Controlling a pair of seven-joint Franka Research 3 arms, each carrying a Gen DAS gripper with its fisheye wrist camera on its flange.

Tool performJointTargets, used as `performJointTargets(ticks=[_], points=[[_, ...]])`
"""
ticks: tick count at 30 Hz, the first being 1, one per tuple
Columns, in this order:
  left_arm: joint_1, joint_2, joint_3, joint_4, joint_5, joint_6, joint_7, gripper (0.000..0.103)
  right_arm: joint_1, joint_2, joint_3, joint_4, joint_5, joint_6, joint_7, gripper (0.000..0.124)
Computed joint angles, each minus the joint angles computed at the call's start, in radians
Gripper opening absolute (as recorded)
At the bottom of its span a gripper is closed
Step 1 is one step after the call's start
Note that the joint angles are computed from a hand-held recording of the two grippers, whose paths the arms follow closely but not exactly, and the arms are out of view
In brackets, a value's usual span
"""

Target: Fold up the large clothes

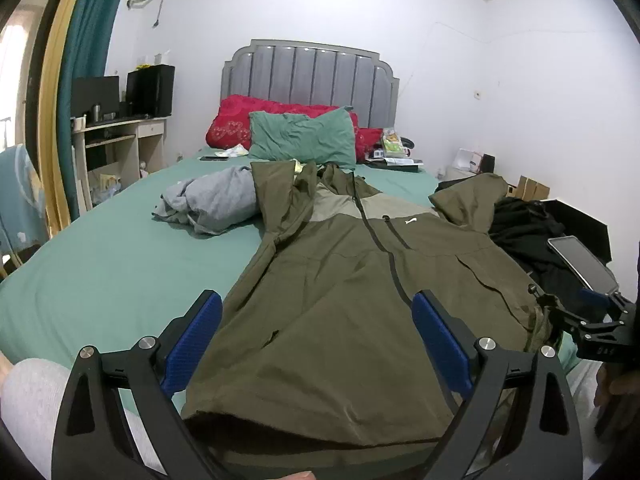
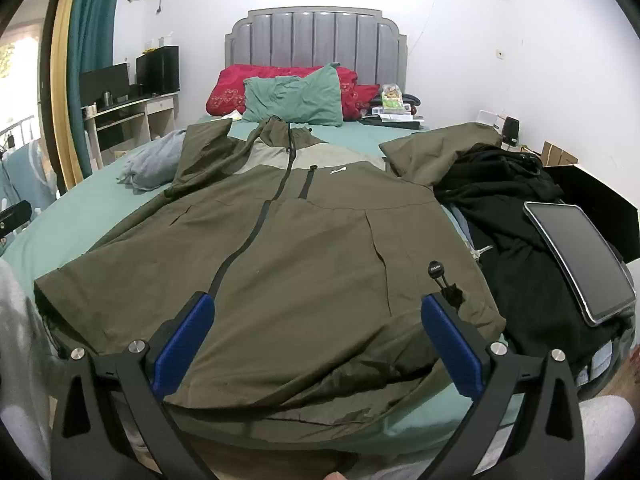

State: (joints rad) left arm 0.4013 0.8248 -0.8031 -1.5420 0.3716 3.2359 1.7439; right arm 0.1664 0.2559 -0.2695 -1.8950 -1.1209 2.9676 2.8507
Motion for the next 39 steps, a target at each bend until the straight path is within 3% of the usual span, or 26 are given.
performJointTargets(ticks=[39], points=[[0.025,0.007,-0.026,-0.005,-0.009,-0.011,0.017,0.097,-0.005,-0.012,0.003,-0.006,0.003,0.001,-0.002,0.102]])
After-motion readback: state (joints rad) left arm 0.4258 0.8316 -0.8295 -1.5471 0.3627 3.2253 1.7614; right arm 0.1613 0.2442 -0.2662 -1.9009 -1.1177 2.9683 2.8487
